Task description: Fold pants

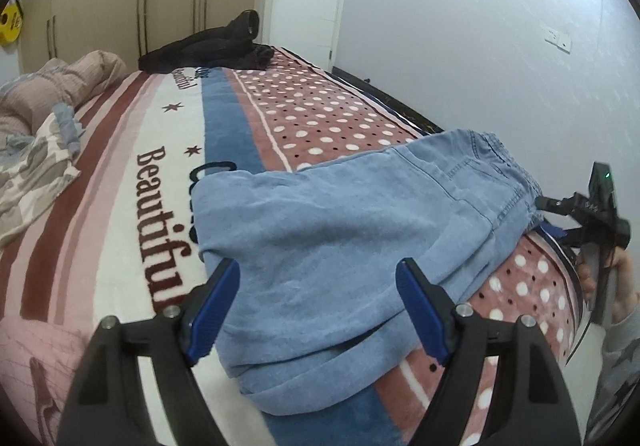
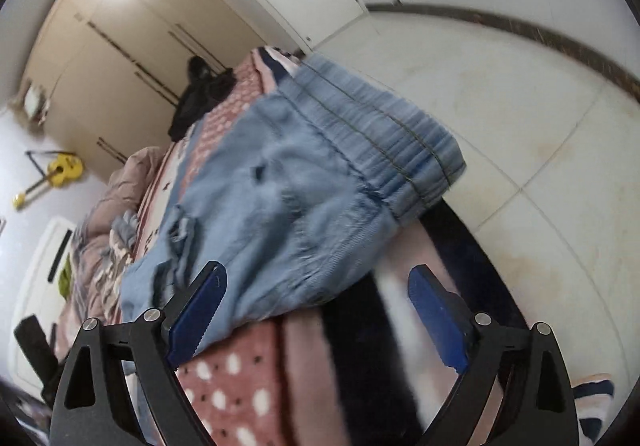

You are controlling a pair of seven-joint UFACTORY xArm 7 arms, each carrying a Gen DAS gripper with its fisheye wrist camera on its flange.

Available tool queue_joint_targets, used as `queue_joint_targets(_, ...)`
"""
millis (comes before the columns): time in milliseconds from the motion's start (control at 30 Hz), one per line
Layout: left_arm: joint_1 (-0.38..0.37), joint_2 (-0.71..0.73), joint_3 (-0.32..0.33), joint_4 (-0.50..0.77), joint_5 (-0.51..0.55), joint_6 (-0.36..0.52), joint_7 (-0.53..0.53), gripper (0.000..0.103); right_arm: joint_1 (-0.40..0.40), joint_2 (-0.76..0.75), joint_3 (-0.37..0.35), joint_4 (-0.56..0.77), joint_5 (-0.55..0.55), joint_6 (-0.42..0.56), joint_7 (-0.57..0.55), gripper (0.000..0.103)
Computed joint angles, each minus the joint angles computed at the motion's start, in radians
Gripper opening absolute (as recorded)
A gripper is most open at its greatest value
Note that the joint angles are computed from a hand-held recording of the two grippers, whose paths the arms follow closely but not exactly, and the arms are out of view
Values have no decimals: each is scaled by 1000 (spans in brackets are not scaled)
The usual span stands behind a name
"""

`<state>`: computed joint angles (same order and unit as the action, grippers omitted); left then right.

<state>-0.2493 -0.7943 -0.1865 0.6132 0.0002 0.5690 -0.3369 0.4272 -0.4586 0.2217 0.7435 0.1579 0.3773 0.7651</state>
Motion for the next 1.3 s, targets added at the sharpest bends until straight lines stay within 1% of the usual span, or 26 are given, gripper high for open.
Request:
queue_joint_targets(100, 3, -4, 7, -2, -3, 0, -3, 77, -30, 70, 10, 4, -10, -107, 30, 92)
queue_joint_targets(167, 11, -10, 6, -5, 2, 1, -5, 77, -68, 112, 28, 28, -30, -139, 89, 92)
queue_joint_targets(233, 18, -16, 6, -10, 5, -1, -9, 77, -74, 153, 20, 52, -27, -179, 123, 92)
queue_joint_targets(267, 21, -21, 8, -14, 5, -2, -12, 77, -82, 167, 23, 62, -38, -185, 138, 88)
queue_joint_targets(300, 24, -28, 13, -20, 3, -5, -16, 77, -96, 179, 29, 77, -59, -179, 154, 78)
queue_joint_targets(333, 25, -34, 18, -25, -1, -8, -18, 77, -128, 187, 53, 98, -109, -157, 187, 71)
queue_joint_targets(400, 30, -48, 25, -35, -5, -13, -23, 77, -194, 199, 111, 151, -251, -115, 264, 42)
queue_joint_targets(467, 36, -66, 31, -42, -7, -14, -25, 77, -225, 202, 142, 202, -365, -95, 321, 29)
queue_joint_targets(500, 39, -73, 32, -44, -7, -16, -25, 77, -219, 207, 138, 218, -387, -102, 324, 27)
queue_joint_targets(533, 42, -83, 35, -48, -8, -16, -25, 77, -228, 217, 156, 256, -440, -109, 347, 27)
queue_joint_targets(633, 52, -117, 44, -59, -9, -14, -25, 77, -248, 261, 222, 378, -623, -70, 425, 26)
queue_joint_targets(667, 57, -131, 47, -64, -9, -12, -24, 77, -248, 292, 254, 438, -706, -56, 448, 25)
queue_joint_targets(733, 65, -161, 54, -75, -7, -3, -19, 77, -219, 345, 297, 528, -827, -41, 461, 25)
queue_joint_targets(767, 69, -177, 59, -81, -6, 6, -16, 77, -190, 372, 314, 568, -868, -35, 440, 24)
queue_joint_targets(800, 72, -190, 63, -85, -7, 12, -12, 77, -152, 432, 335, 636, -900, -13, 389, 23)
queue_joint_targets(833, 77, -208, 67, -92, -7, 20, -9, 77, -109, 498, 355, 702, -904, 8, 318, 22)
queue_joint_targets(900, 90, -231, 72, -100, -6, 29, -6, 77, -41, 599, 381, 793, -869, 44, 190, 22)
queue_joint_targets(933, 96, -242, 73, -105, -7, 34, -6, 77, -3, 666, 402, 851, -844, 80, 106, 22)
queue_joint_targets(1000, 104, -265, 82, -115, -9, 48, -1, 77, 86, 818, 443, 986, -807, 196, -74, 22)
queue_joint_targets(1033, 107, -273, 85, -118, -9, 56, 2, 77, 114, 859, 446, 1022, -793, 225, -125, 22)
queue_joint_targets(1100, 114, -282, 88, -123, -10, 69, 9, 77, 169, 958, 463, 1097, -745, 319, -253, 23)
queue_joint_targets(1133, 117, -286, 89, -126, -10, 74, 12, 77, 200, 982, 446, 1112, -742, 365, -271, 25)
queue_joint_targets(1167, 121, -288, 90, -127, -10, 77, 14, 77, 236, 997, 414, 1117, -765, 384, -266, 25)
queue_joint_targets(1233, 129, -284, 91, -125, -11, 75, 15, 77, 275, 981, 359, 1084, -808, 351, -250, 26)
queue_joint_targets(1267, 132, -283, 92, -125, -14, 72, 14, 77, 284, 974, 346, 1083, -802, 352, -255, 33)
queue_joint_targets(1300, 132, -281, 95, -122, -19, 69, 13, 77, 278, 961, 348, 1074, -771, 349, -270, 50)
